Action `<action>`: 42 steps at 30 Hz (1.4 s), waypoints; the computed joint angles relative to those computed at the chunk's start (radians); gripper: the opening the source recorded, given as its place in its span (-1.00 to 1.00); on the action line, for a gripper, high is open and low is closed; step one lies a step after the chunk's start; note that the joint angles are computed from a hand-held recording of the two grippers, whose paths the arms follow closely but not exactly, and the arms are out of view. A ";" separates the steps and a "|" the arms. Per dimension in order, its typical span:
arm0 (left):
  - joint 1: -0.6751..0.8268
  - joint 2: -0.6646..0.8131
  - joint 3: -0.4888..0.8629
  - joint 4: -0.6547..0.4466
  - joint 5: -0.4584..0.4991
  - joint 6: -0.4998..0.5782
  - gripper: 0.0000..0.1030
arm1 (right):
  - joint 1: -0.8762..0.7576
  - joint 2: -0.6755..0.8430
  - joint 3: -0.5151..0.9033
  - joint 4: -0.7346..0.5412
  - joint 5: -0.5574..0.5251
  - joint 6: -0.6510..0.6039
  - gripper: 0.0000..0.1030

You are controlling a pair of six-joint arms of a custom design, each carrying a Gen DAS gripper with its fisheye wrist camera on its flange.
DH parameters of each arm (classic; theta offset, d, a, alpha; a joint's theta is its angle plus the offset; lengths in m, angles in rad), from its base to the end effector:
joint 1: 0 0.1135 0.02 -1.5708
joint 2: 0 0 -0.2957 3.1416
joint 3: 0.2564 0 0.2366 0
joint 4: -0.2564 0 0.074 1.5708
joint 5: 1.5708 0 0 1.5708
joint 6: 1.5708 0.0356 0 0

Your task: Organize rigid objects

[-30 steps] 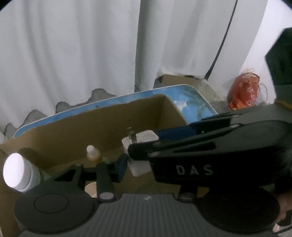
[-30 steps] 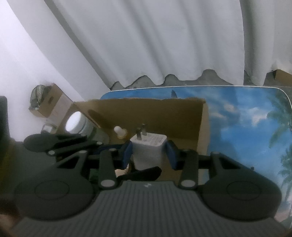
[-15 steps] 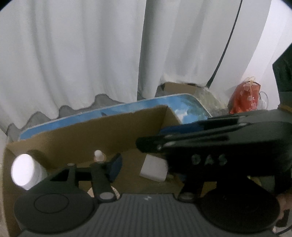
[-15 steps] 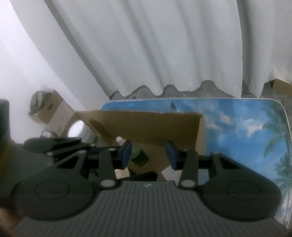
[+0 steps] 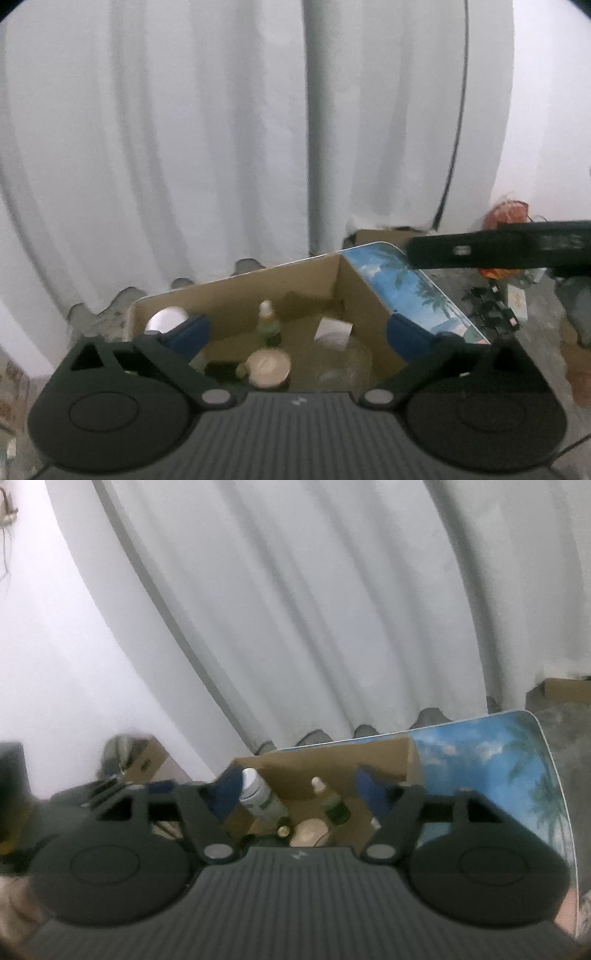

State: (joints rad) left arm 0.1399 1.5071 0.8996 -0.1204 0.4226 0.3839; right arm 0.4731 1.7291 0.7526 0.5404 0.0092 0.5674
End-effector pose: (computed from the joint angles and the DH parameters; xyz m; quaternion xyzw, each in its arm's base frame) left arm 0.3019 0.0278 0.2564 0.1937 0.8751 -0.0813 0.4359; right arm 0.3062 0.1564 0.2032 0.0422 0.8423 0.2638 0.4682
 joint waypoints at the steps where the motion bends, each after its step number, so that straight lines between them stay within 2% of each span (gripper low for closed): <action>1: 0.026 -0.033 -0.028 -0.005 0.010 0.007 1.00 | 0.035 -0.036 -0.056 0.034 0.044 0.020 0.58; 6: 0.167 -0.158 -0.155 -0.026 0.038 0.039 1.00 | 0.219 -0.142 -0.263 0.174 0.263 0.141 0.87; 8: 0.223 -0.191 -0.209 -0.007 0.045 0.043 1.00 | 0.287 -0.147 -0.300 0.187 0.354 0.193 0.97; 11: 0.289 -0.200 -0.283 0.061 0.050 0.017 1.00 | 0.388 -0.124 -0.288 0.120 0.480 0.253 0.98; 15: 0.293 -0.143 -0.318 0.153 -0.030 -0.040 1.00 | 0.469 -0.023 -0.181 -0.029 0.596 0.259 0.98; 17: 0.290 -0.123 -0.328 0.177 -0.059 -0.034 0.99 | 0.487 0.040 -0.101 -0.128 0.638 0.273 0.98; 19: 0.274 -0.103 -0.343 0.218 -0.080 -0.027 0.99 | 0.493 0.095 -0.024 -0.207 0.649 0.271 0.98; 22: 0.258 -0.079 -0.335 0.209 -0.091 -0.026 0.99 | 0.501 0.166 0.076 -0.285 0.651 0.247 0.98; 29: 0.268 -0.038 -0.314 0.208 -0.084 -0.035 0.99 | 0.491 0.262 0.205 -0.381 0.628 0.220 0.98; 42: 0.249 -0.021 -0.307 0.208 -0.103 -0.033 0.99 | 0.467 0.280 0.229 -0.400 0.615 0.224 0.98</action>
State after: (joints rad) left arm 0.3888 1.4863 0.5923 0.0879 0.3194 0.3511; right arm 0.9405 2.0088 0.9820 0.1405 0.6241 0.7916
